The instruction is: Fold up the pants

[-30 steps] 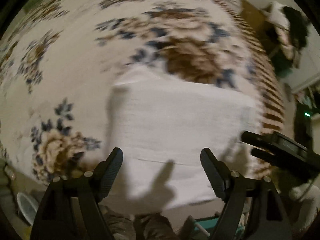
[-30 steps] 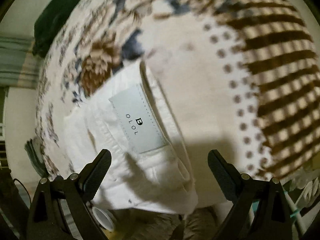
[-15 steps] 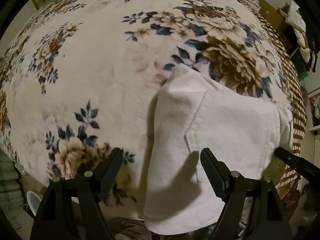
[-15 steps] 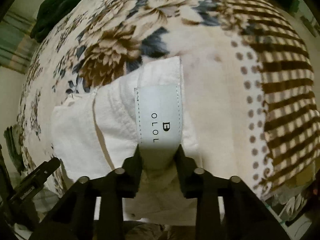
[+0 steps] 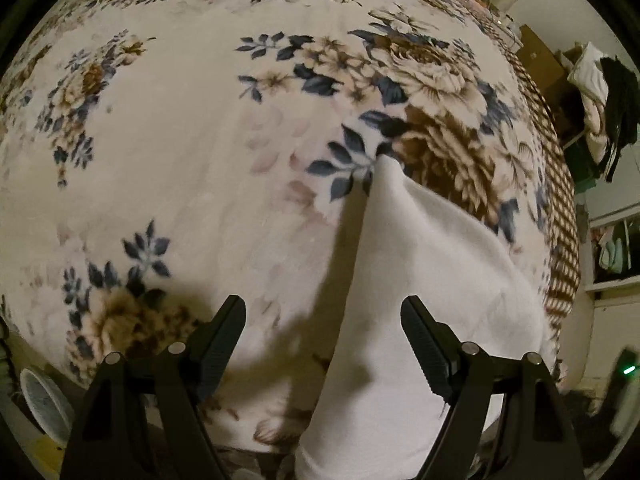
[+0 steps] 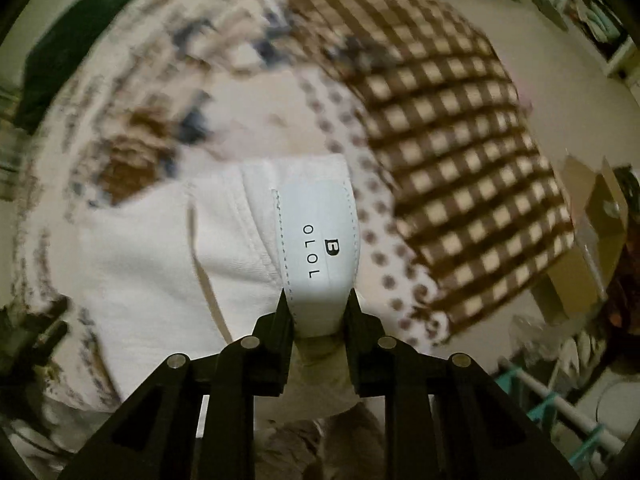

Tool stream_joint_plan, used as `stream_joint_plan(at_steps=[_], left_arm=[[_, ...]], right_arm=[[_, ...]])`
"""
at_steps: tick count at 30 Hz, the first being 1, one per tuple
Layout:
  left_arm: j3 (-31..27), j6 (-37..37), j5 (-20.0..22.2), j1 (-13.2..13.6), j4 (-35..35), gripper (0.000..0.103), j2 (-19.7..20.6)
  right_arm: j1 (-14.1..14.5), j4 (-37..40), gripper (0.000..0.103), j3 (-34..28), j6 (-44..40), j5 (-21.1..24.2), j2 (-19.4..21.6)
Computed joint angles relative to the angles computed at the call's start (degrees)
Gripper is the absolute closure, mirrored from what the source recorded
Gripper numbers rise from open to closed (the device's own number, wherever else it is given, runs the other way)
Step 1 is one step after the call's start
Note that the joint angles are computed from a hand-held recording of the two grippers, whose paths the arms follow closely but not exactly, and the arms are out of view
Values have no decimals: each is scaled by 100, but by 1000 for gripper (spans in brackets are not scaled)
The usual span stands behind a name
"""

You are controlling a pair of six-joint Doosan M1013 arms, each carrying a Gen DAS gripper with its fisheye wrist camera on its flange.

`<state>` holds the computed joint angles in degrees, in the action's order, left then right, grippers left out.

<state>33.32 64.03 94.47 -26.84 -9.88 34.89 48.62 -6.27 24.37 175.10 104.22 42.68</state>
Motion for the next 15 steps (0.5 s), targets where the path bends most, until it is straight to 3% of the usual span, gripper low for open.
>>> stream_joint_plan(at_steps=[3, 5, 7, 8, 12, 15], left_arm=[[-358, -55, 74, 64, -255, 24, 251], [-564, -95, 115, 110, -461, 24, 420], [-747, -180, 156, 162, -705, 24, 590], [-783, -216, 150, 185, -812, 24, 635], [-1073, -412, 205, 267, -1200, 24, 932], [-1042, -457, 56, 319, -1520, 27, 1004]], right_arm=[[-164, 691, 66, 591, -279, -333, -160], [-266, 1028, 60, 1335, -103, -1157, -542], [-315, 1016, 42, 1969, 142, -1914, -940], [-324, 941, 39, 2269, 281, -2297, -1134], [-424, 564, 32, 3282, 967, -3548, -1749], [-646, 954, 31, 3801, 857, -4355, -1899]])
